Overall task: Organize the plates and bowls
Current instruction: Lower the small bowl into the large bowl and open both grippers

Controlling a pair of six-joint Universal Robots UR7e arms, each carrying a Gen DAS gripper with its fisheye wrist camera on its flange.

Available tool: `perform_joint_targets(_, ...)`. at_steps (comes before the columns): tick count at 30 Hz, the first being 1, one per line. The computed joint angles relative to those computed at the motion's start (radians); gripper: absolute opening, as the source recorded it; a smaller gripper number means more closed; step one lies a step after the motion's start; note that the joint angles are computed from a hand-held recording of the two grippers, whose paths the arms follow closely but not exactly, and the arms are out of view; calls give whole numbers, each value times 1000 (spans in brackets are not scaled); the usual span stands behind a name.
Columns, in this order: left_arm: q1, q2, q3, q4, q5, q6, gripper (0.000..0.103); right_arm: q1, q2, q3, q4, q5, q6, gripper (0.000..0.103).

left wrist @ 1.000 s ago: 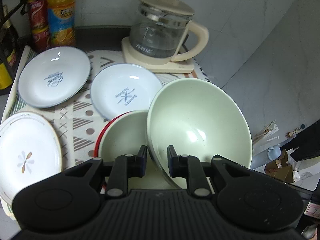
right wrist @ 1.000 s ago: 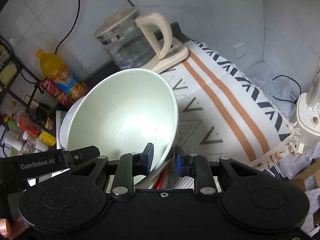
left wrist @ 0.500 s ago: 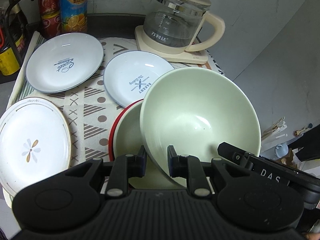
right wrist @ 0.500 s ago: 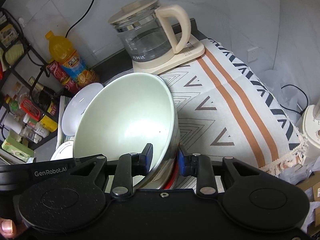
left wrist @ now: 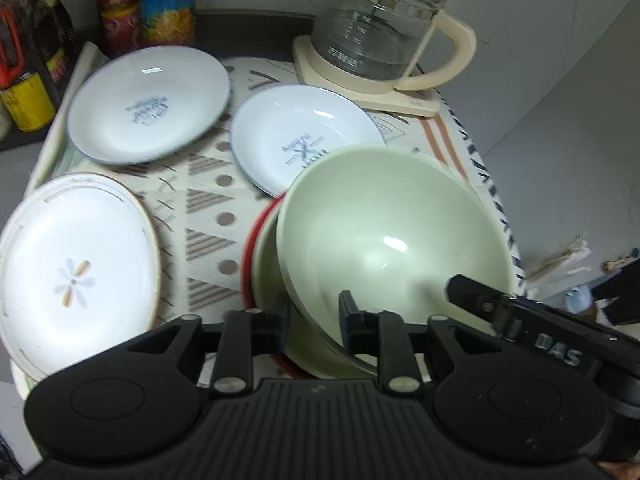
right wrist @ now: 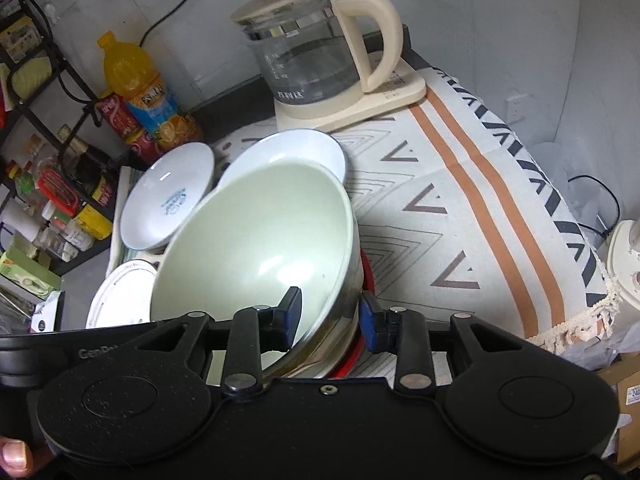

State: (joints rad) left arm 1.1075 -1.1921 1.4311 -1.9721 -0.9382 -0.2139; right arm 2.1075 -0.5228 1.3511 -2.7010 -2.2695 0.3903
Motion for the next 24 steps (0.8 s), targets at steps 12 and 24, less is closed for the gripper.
perform_joint_targets(12, -19, -29, 25, -80, 11, 38, 59, 11, -23, 41, -91, -4, -8, 52)
perform_joint_targets(24, -41, -144, 135, -138, 76, 34, 77, 52, -34, 99, -175, -41, 2, 79)
